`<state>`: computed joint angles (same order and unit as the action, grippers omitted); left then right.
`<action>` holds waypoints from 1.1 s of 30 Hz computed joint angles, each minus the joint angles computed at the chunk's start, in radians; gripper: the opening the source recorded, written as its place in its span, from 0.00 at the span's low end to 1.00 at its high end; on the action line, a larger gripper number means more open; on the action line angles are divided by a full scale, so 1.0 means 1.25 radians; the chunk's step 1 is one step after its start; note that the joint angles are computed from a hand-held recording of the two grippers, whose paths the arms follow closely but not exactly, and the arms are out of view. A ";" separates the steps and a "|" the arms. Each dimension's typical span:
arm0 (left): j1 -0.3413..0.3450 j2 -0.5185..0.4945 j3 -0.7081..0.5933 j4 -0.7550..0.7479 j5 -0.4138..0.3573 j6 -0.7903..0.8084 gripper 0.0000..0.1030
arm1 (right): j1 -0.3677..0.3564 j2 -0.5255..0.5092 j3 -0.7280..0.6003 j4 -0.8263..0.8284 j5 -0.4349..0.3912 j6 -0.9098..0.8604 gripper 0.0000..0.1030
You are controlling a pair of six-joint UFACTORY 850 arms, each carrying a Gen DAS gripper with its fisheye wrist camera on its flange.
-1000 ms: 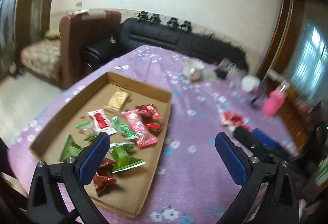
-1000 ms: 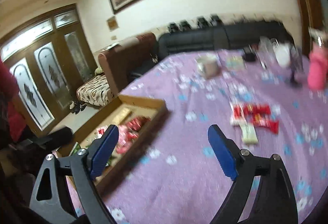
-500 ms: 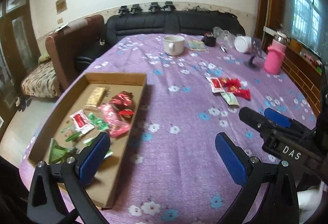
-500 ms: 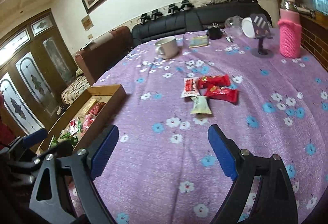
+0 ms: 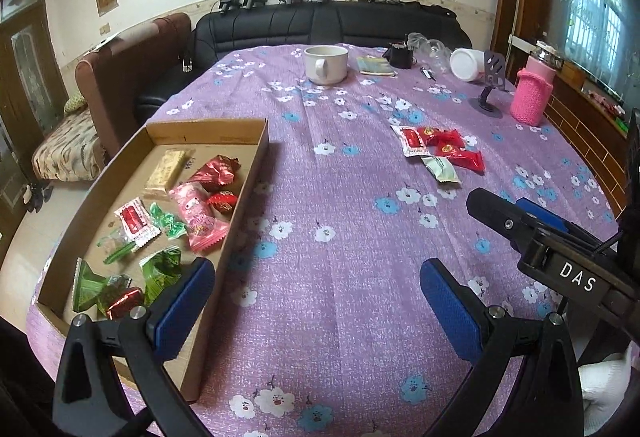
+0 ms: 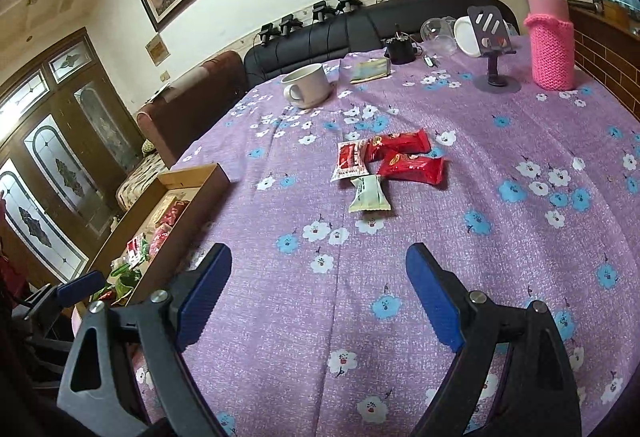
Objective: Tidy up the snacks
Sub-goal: 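Move both open grippers back toward the remaining snacks, then grasp the pale green bar with the right gripper while the left grasps the white-and-red packet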
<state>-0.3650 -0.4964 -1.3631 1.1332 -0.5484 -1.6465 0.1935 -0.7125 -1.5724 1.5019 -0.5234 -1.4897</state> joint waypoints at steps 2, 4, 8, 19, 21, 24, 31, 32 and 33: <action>0.002 -0.001 -0.001 -0.011 0.006 0.006 0.99 | 0.000 -0.002 -0.003 -0.009 0.000 0.010 0.87; 0.003 -0.003 -0.001 -0.016 0.010 0.009 0.99 | 0.000 -0.004 -0.006 -0.016 -0.002 0.017 0.87; 0.003 -0.005 0.000 -0.007 0.010 -0.019 0.99 | 0.000 -0.014 -0.014 -0.029 -0.004 0.040 0.87; 0.016 -0.009 -0.005 -0.043 0.035 -0.069 0.99 | -0.003 -0.042 -0.047 -0.079 -0.017 0.109 0.87; 0.023 -0.017 -0.014 -0.064 0.070 -0.038 0.99 | -0.006 -0.054 -0.077 -0.139 -0.032 0.167 0.87; 0.025 -0.026 -0.025 -0.064 0.095 0.010 0.99 | 0.004 -0.070 -0.133 -0.235 0.005 0.212 0.87; 0.092 -0.004 -0.028 -0.123 0.247 0.094 0.99 | 0.047 -0.255 -0.446 -0.687 -0.025 0.588 0.56; 0.110 -0.005 -0.035 -0.189 0.283 0.150 0.99 | 0.053 -0.285 -0.492 -0.742 -0.039 0.644 0.55; 0.122 -0.008 -0.044 -0.265 0.302 0.222 0.99 | 0.057 -0.302 -0.515 -0.768 -0.044 0.666 0.50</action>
<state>-0.2122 -0.5068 -1.4183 0.8016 -0.1714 -1.3696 0.2645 -1.0895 -2.2165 0.5416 -0.5790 -0.6569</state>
